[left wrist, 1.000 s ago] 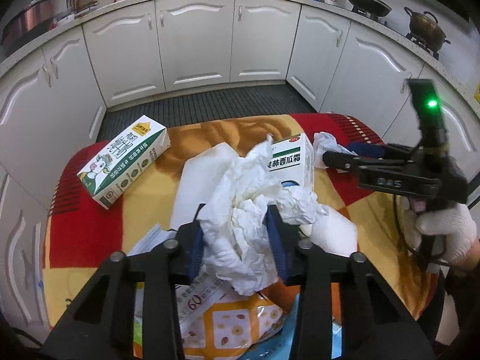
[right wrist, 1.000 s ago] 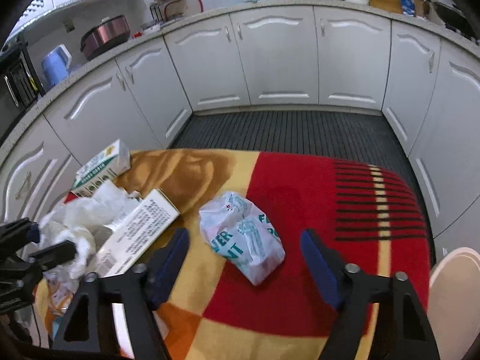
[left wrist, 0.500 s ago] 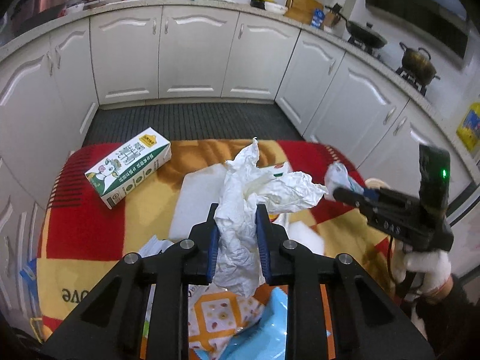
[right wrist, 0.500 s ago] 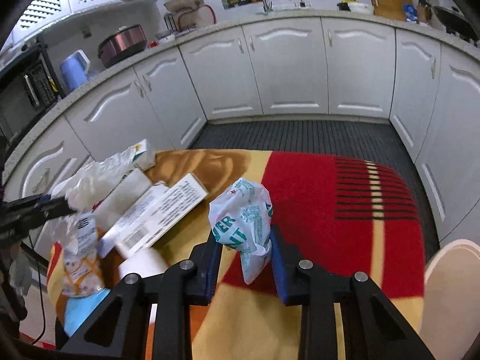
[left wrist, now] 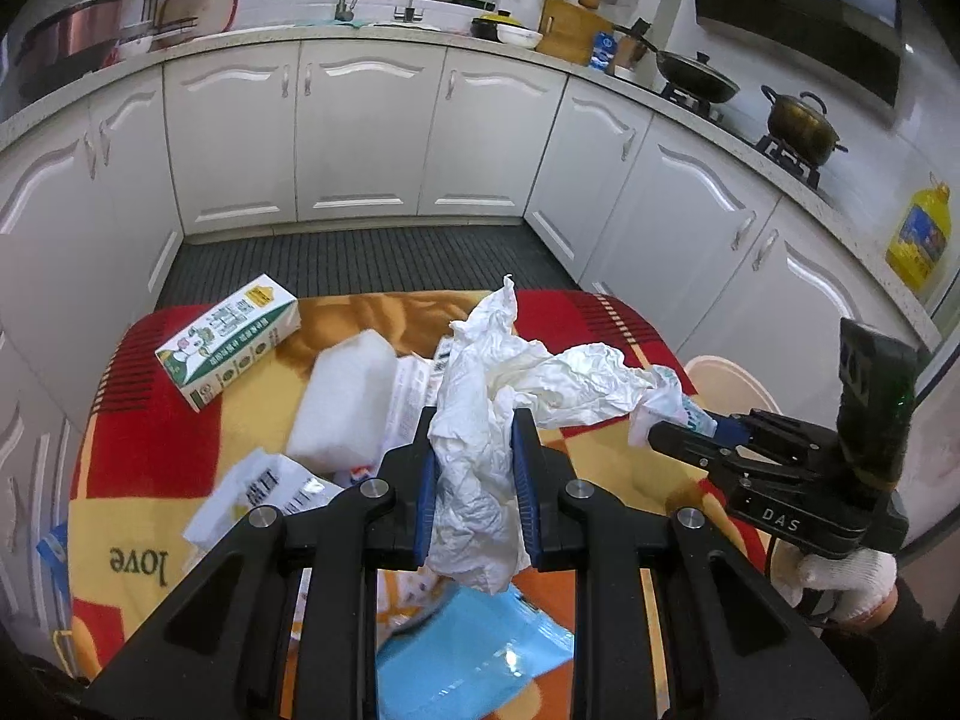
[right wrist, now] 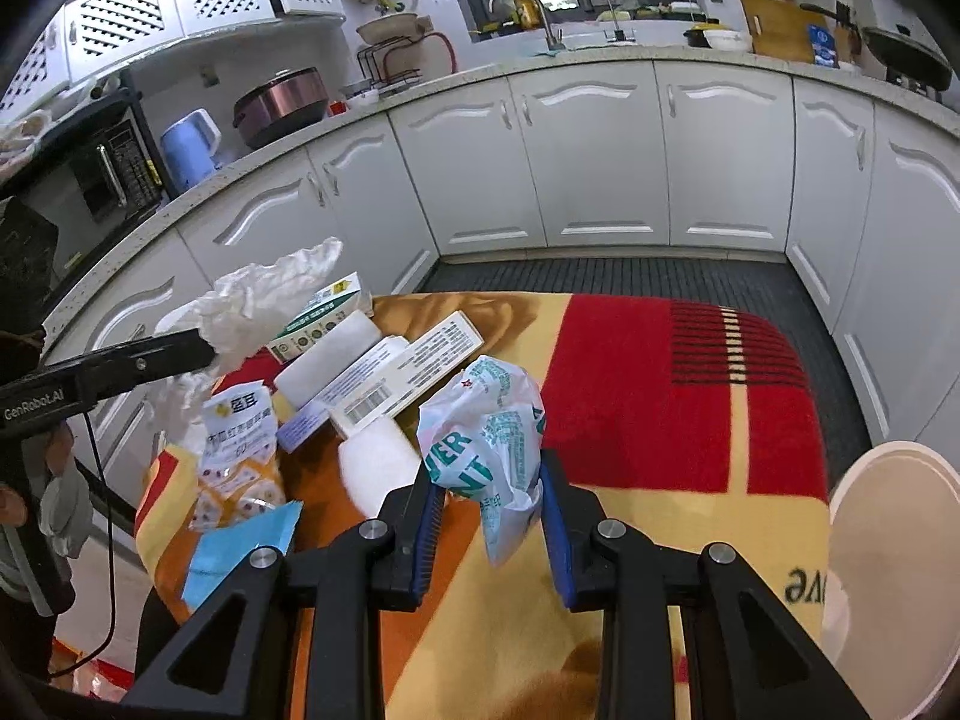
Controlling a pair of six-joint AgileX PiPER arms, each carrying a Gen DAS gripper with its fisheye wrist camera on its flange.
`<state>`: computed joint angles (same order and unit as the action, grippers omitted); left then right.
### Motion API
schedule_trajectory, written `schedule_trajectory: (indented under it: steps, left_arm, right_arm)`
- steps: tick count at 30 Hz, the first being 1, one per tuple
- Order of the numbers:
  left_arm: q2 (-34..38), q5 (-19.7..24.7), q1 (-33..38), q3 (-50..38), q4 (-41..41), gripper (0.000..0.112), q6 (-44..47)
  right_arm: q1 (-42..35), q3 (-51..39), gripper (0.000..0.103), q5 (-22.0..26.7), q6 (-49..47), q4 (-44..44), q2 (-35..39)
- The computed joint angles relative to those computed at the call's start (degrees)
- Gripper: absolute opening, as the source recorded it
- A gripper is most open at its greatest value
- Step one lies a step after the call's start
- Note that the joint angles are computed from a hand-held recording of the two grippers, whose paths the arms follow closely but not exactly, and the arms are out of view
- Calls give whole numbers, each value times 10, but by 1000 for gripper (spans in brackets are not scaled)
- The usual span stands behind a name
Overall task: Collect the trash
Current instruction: 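Carry both items over the white bin and open both tools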
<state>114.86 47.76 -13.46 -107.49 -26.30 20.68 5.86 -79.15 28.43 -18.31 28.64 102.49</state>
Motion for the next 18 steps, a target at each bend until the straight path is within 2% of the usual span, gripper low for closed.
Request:
schedule_trajectory:
  steps: [4, 18]
  left_arm:
    - [-18, -32, -24, 40, 19, 20, -14]
    - [-21, -57, -107, 55, 55, 20, -51]
  right_arm:
    - [1, 26, 29, -11, 5, -7, -25]
    - [-52, 123, 29, -23, -30, 17, -109]
